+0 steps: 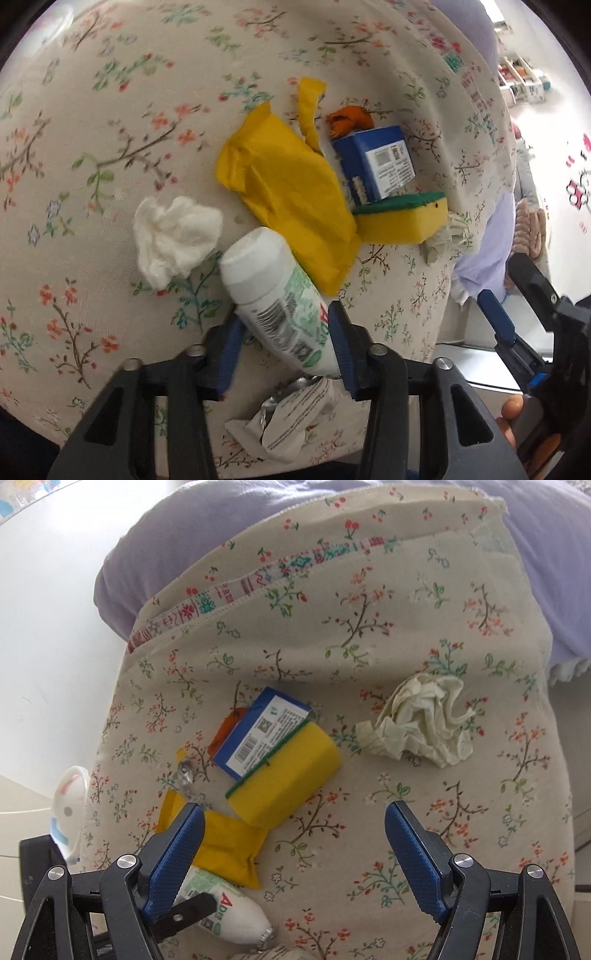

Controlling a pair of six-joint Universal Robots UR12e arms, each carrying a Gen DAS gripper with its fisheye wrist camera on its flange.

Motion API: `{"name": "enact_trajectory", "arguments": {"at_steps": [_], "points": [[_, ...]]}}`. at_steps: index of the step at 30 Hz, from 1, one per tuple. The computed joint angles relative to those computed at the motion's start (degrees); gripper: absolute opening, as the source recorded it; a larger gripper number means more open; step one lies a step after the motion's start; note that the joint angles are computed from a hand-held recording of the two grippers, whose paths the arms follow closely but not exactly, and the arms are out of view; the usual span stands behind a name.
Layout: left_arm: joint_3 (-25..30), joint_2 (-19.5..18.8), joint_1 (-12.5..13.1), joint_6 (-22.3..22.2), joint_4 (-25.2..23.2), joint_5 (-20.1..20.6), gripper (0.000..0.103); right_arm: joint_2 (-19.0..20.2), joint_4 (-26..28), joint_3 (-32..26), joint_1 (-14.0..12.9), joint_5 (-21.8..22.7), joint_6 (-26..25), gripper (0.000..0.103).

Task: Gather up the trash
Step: 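Grasp the white tube with the left gripper while the right gripper grasps the yellow sponge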

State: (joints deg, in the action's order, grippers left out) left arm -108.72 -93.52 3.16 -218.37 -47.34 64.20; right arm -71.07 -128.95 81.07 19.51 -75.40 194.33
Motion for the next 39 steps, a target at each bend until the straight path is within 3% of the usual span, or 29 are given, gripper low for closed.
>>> {"name": "enact_trajectory", "arguments": {"at_steps": [1, 5, 11, 16, 22, 28, 37, 39], "points": [[0.4, -0.3, -0.2, 0.9, -0.6, -0.1, 0.025, 0.1, 0.1, 0.0, -0.2, 0.8, 0.5, 0.085], [0.7, -0.2, -0.5, 1.1, -0.5, -0.3, 0.02, 0.4, 0.6, 0.4, -1.2, 2.5, 3.8, 0.085], [-0.5, 1.7, 2.0, 1.8, 1.8, -6.0, 0.019, 0.8, 0.8, 0.9, -2.0, 2.8, 8.3, 0.085], [-1.2, 4.1, 4.2, 3.2, 2.9, -4.9, 0.019, 1.5, 0.7, 0.4, -1.7, 3.2, 8.8, 0.085], [-2.0, 5.6, 7.7, 3.1, 3.0, -9.1, 0.019, 3.1, 3.1, -1.5, -0.8, 1.9, 8.8, 0.085], [-1.5, 7.6, 9.8, 4.8, 3.4, -4.9, 0.019, 4.6, 3.5, -3.1, -0.2, 2.5, 10.3, 0.085], [-1.9, 8.5, 11.7, 5.7, 1.6, -7.5, 0.019, 7.5, 5.9, -6.2, 0.6, 3.3, 14.7, 0.084], [-2.2, 8.9, 12.1, 5.6, 1.8, -7.6, 0.019, 7.6, 5.6, -6.0, 0.5, 3.8, 15.7, 0.062]]}}
